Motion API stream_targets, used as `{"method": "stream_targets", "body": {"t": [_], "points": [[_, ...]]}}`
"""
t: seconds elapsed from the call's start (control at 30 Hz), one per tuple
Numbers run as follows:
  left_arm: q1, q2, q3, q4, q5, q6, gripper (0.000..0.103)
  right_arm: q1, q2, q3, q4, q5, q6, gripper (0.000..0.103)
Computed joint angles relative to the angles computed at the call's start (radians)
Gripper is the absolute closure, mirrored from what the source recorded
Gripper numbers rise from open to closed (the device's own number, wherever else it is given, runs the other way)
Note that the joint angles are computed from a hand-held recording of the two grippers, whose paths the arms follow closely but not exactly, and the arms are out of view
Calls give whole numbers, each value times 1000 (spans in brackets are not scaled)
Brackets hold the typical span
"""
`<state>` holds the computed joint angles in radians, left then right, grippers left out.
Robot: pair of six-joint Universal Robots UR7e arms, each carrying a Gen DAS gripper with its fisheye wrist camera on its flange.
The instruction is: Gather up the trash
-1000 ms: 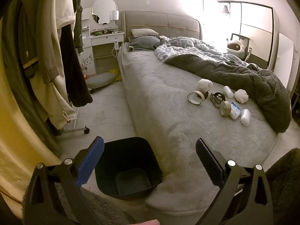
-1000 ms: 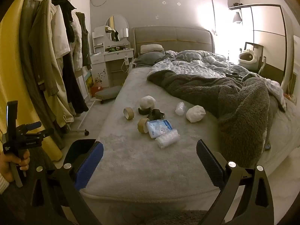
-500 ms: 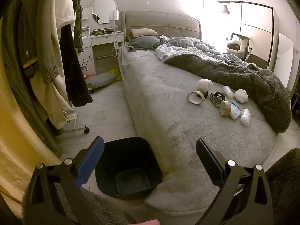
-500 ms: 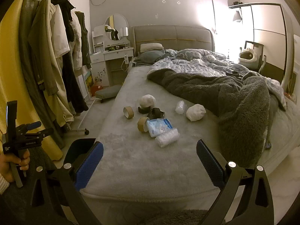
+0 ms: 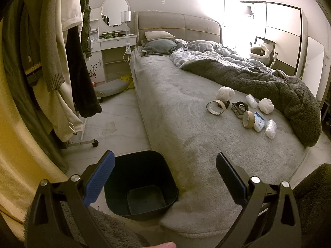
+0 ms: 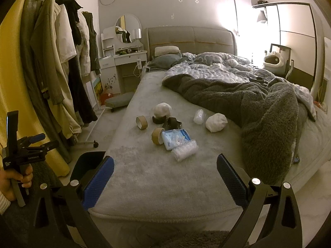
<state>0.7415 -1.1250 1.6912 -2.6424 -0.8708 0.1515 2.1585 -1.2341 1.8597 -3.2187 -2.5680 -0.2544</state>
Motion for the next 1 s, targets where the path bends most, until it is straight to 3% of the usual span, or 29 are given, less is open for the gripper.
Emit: {"method": "stream_targets", "body": {"t": [1.0], "points": [[0, 0, 0, 3, 0, -2, 3, -7, -4, 5, 16, 5, 18, 3]]}}
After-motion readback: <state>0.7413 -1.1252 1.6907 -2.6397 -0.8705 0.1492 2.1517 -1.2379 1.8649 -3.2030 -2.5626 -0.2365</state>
